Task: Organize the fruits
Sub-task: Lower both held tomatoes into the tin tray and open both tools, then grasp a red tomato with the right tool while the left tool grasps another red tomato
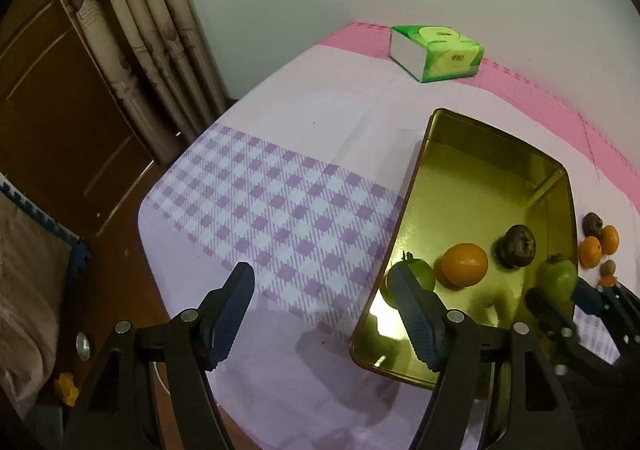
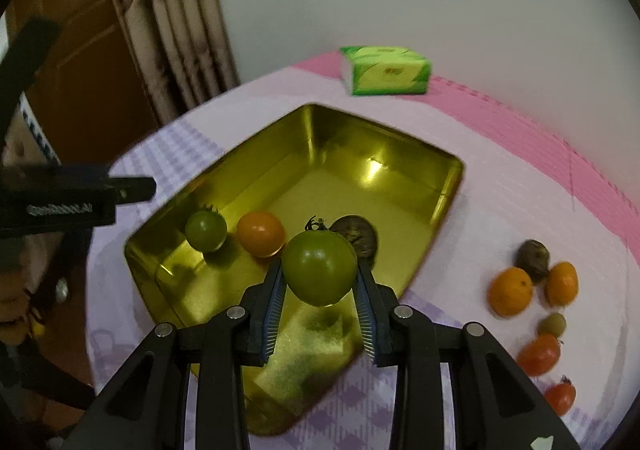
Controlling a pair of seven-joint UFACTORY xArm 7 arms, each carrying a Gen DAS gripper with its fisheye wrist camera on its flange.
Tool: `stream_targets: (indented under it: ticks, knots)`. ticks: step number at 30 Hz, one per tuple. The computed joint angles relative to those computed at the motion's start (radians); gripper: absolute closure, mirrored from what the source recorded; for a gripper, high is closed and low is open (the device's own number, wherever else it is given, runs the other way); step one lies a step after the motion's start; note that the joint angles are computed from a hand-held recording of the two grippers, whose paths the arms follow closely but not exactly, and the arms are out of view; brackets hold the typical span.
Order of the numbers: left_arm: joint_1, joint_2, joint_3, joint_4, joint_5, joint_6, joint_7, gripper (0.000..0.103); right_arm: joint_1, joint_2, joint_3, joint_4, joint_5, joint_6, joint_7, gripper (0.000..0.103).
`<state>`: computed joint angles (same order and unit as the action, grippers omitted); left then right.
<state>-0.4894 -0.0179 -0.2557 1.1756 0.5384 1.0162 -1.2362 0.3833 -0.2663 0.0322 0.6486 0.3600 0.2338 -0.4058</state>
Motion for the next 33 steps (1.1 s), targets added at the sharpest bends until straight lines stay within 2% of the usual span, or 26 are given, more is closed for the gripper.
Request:
stream_targets:
  ticks: [6, 10, 19, 22, 24, 29, 33]
  knots:
    - [0.000, 0.002, 0.002, 0.002, -0.008, -0.005, 0.009, 0.032, -0.041, 0.063, 0.058, 0.030, -0.108, -0.011, 0.074, 0.071]
    - [0.002, 0.001, 0.003, -0.002, -0.018, -0.016, 0.013, 0.032, -0.047, 0.076, 0.058, 0.037, -0.128, -0.003, 0.092, 0.071]
    - [0.003, 0.000, 0.003, -0.006, -0.025, -0.025, 0.019, 0.032, -0.042, 0.079, 0.054, 0.039, -0.126, -0.007, 0.092, 0.069]
    - [0.004, -0.002, 0.003, -0.012, -0.029, -0.039, 0.020, 0.032, -0.025, 0.072, 0.041, 0.033, -0.092, -0.015, 0.065, 0.062]
    - [0.003, -0.003, 0.001, -0.012, -0.022, -0.042, 0.017, 0.032, -0.024, 0.057, 0.040, 0.026, -0.086, -0.027, 0.061, 0.058]
    - [0.002, -0.006, -0.002, -0.015, -0.013, -0.044, 0.015, 0.032, -0.013, -0.049, -0.001, -0.034, -0.054, -0.048, 0.041, 0.058]
    - [0.000, -0.002, -0.003, -0.011, -0.011, -0.042, 0.015, 0.032, -0.075, -0.185, -0.037, -0.129, -0.087, -0.023, 0.081, 0.058]
